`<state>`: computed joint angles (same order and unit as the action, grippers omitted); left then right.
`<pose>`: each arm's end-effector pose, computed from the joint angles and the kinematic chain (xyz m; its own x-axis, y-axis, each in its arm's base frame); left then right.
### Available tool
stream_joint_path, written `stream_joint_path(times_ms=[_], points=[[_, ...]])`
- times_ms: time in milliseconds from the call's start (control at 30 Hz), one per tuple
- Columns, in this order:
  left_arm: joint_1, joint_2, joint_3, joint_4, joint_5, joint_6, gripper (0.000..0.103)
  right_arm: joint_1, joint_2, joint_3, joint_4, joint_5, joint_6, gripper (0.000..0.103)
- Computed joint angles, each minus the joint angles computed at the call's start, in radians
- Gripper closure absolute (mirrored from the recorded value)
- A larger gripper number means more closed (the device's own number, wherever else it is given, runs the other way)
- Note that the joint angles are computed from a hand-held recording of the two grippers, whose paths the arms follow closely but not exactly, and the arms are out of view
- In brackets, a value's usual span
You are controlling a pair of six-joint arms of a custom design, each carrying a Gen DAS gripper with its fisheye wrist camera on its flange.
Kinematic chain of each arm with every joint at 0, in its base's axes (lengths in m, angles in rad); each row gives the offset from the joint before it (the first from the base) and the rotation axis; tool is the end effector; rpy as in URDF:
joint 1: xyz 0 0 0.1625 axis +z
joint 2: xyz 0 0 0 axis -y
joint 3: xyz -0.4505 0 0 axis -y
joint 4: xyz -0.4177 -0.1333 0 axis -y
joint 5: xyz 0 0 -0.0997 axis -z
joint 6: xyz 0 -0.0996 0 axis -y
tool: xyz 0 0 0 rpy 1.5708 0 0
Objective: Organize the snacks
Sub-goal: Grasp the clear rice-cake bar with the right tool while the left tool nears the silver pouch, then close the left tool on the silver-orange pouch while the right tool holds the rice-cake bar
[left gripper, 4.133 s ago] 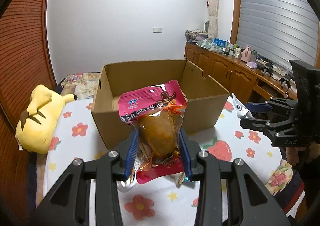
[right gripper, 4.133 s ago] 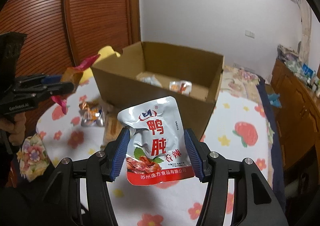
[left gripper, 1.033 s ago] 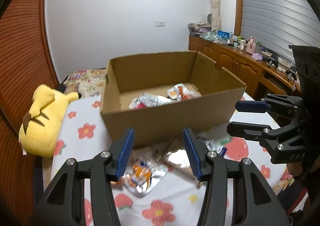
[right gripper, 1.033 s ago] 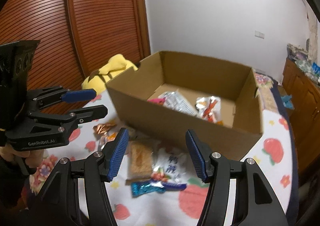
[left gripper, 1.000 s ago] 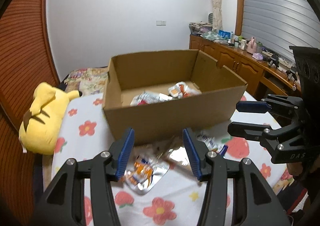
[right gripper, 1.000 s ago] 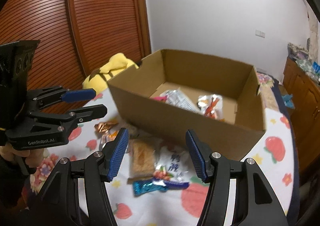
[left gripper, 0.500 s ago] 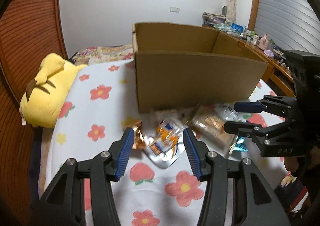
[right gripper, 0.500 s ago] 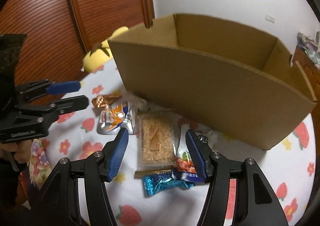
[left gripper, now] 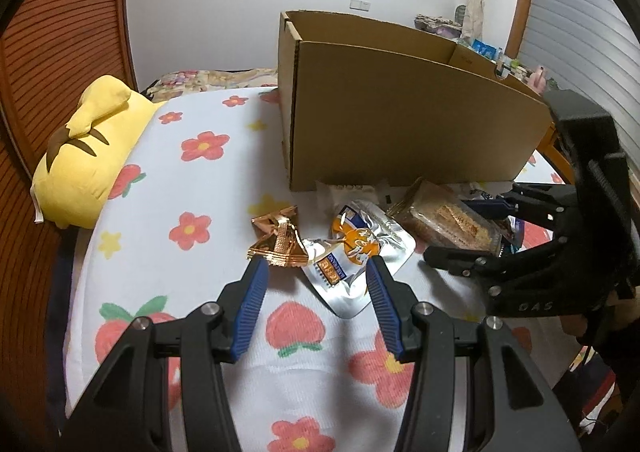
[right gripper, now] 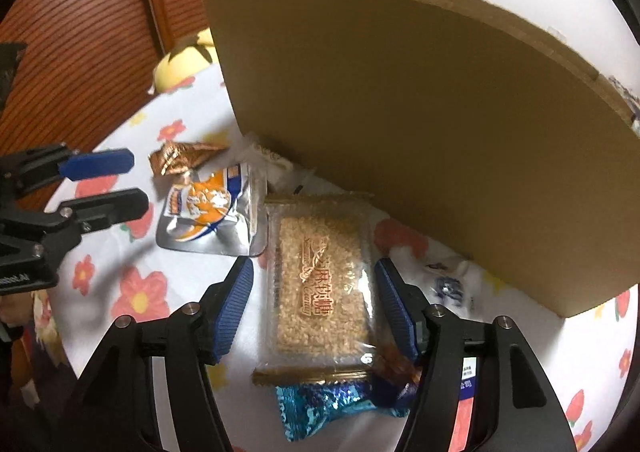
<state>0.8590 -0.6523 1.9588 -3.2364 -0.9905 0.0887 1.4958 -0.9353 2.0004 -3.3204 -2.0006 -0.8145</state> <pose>-0.2429 -0.5693 -0.0102 -0.7019 0.4616 -0.5424 0.6764 0.6706 -0.3046 0.0463 -0.6094 0.1525 -0.6507 -0.3349 0.6814 -0.6052 0.7708 -0.1991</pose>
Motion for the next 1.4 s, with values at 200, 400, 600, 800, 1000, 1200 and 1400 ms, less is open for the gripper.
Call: stream_joint_path(times_ms=[200, 400, 600, 800, 1000, 1200, 1400], points=[[0.004, 0.017, -0.030, 0.020, -0.037, 0.066, 0.058, 0.001, 0.009, 0.003, -0.042, 0.002, -0.023, 0.057], [0.013, 0.040, -0.084, 0.086, -0.066, 0.139, 0.060, -0.008, -0.017, 0.042, -0.099, 0.071, -0.019, 0.061], [0.011, 0.059, -0.126, 0.150, -0.072, 0.188, 0.056, -0.008, -0.094, 0.108, -0.155, 0.163, -0.004, 0.061], [0.010, 0.076, -0.156, 0.229, -0.071, 0.194, 0.046, -0.022, -0.169, 0.181, -0.179, 0.217, -0.010, 0.061], [0.010, 0.085, -0.162, 0.255, -0.078, 0.191, 0.041, -0.044, -0.167, 0.209, -0.233, 0.202, -0.026, 0.061], [0.002, 0.089, -0.146, 0.239, -0.090, 0.204, 0.032, -0.088, -0.181, 0.236, -0.261, 0.201, -0.015, 0.061], [-0.010, 0.082, -0.120, 0.215, -0.089, 0.207, 0.050, -0.100, -0.168, 0.247, -0.315, 0.186, -0.018, 0.061]])
